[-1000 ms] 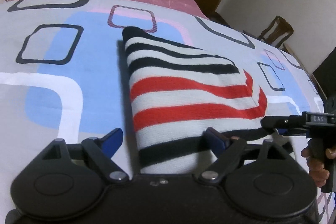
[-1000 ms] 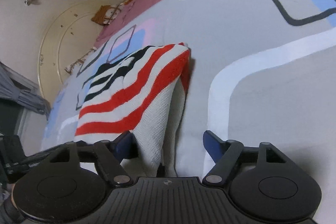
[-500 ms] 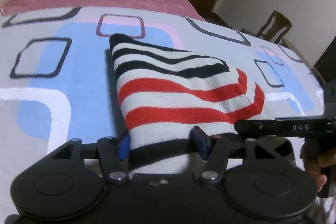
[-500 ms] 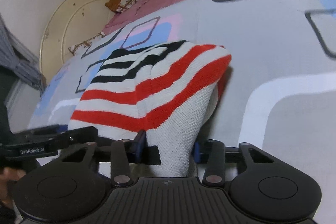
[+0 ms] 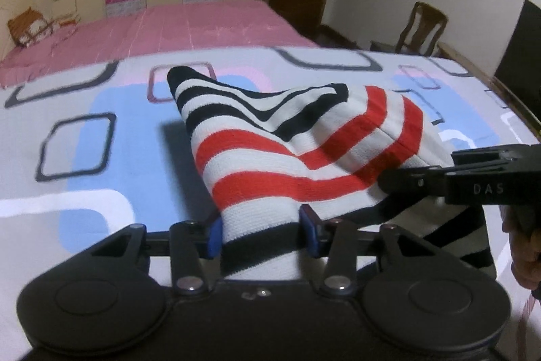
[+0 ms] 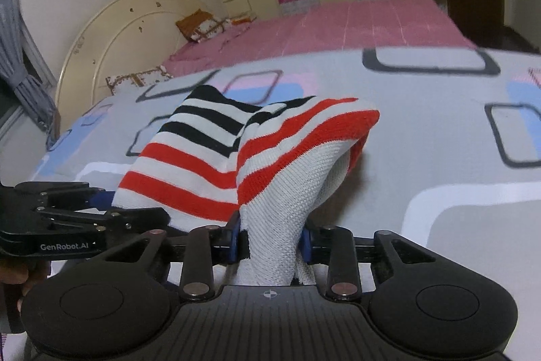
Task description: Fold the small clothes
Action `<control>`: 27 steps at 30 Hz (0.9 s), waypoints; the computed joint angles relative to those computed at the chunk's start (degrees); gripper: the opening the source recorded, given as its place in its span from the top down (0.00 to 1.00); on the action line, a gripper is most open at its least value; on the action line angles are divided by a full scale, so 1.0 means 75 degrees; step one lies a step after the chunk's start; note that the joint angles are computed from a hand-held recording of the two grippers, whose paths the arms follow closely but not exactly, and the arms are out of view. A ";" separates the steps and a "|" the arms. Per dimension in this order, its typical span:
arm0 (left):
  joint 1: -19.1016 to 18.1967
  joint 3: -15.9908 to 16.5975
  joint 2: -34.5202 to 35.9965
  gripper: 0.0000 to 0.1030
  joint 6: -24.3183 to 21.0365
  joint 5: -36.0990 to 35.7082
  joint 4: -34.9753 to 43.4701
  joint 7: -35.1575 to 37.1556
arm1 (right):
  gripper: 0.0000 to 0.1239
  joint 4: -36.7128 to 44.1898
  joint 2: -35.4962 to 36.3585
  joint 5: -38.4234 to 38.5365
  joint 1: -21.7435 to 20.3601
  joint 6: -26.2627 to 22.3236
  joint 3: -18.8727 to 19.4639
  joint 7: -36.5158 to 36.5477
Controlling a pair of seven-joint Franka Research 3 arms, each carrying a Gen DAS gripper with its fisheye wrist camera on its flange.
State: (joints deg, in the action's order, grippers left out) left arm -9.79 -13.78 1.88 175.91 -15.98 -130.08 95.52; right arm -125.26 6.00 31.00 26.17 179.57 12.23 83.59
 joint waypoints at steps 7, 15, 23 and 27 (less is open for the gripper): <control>-0.0510 0.0858 -0.1074 0.57 -0.0168 -0.3131 -0.0724 0.3276 | 0.74 0.0783 0.0376 -0.4596 0.2070 -0.0189 -0.1864 0.4478; -0.0656 0.2507 -0.2381 0.57 -0.0886 -0.3307 -0.1810 0.4296 | 0.74 0.3257 0.2179 -0.5560 0.3150 -0.0806 -0.1968 0.5836; -0.1051 0.3961 -0.2271 0.57 -0.1986 -0.5494 -0.1501 0.6812 | 0.74 0.5343 0.3584 -0.5544 0.3705 -0.1909 -0.2121 0.6252; -0.0858 0.3954 -0.1559 0.44 -0.2236 -0.6343 -0.1261 0.7556 | 0.73 0.5566 0.3927 -0.5463 0.3571 -0.2268 -0.2042 0.6415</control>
State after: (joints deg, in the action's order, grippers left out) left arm -16.23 15.87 -9.82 159.14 -63.55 -139.54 152.19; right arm -83.51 35.45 -9.98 52.95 162.56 -3.08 131.70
